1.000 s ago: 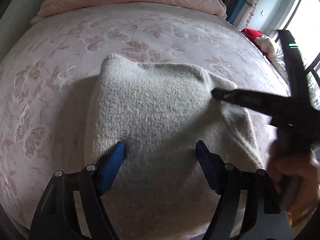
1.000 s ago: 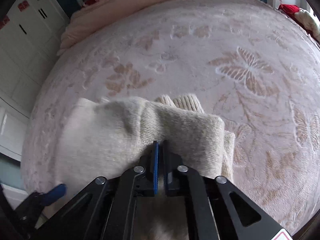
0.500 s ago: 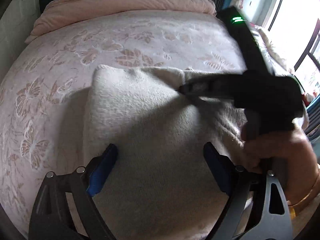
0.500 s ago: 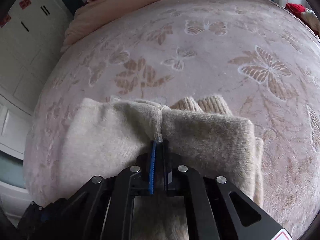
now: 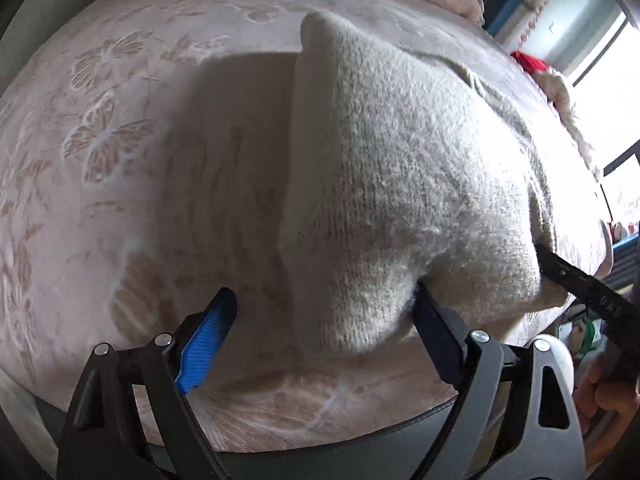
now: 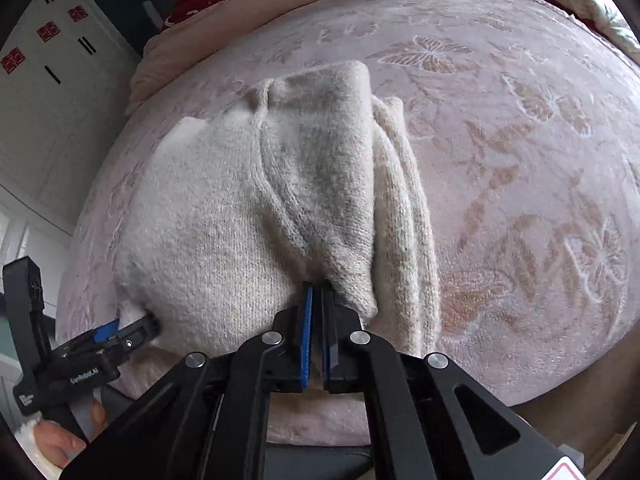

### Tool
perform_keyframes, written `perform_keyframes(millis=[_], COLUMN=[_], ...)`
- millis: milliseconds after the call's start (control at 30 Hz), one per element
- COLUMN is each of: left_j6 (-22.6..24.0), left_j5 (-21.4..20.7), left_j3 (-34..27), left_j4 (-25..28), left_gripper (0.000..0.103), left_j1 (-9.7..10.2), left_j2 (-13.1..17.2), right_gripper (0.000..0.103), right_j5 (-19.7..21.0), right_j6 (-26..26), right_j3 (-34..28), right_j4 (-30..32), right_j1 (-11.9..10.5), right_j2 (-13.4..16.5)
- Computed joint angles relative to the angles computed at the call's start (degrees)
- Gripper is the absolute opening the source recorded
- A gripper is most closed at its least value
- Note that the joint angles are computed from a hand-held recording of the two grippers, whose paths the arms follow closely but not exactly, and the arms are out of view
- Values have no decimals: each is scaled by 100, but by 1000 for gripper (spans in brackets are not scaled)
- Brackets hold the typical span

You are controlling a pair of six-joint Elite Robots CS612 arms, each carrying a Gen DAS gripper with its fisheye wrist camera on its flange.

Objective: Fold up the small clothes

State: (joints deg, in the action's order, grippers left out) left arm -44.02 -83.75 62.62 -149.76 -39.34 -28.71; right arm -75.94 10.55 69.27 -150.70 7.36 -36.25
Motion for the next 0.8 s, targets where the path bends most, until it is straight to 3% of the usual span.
perform_keyframes(millis=[67,167,200,233,333,433,567,600,733,800], left_j6=[151,335,364,370,402,143,-167,-248,-478,-526], left_j5=[180,405,379,354,195,-75,-415,-432,-995,-1132], left_j3=[11,164,221,240,54,-339,-802,-855,-1154,-1226], left_j4=[80,-216,-443,-562,-628,-250,200,268,209,73], left_gripper=[85,85,86,91,94,94,95,95,98,98], left_j1=[-38,-97,-99,-96,-67,8,128,133,272,301], left_j2=[-73,-251,-296,-320,-246,-33,275,316,612,704], right_gripper=[3,38,59,63,66,73,77,83,98,98], right_j5=[-98,-389,-391,-346,-99,313,257,294,768,825], right_j6=[3,152,202,231,300,441,523,566,968,1074], right_j3=[149,409,435,464,283,102,-294,-361,-573,-652], right_j4=[-165,-390,-398,-390,-114,-17,405,439,333,268], right_j1=[10,-20,-46,-78,-135,-172,-107,-106,-180,-194], right_j2=[-150,-327,-337,-345,-231,-55,220,281,524,593])
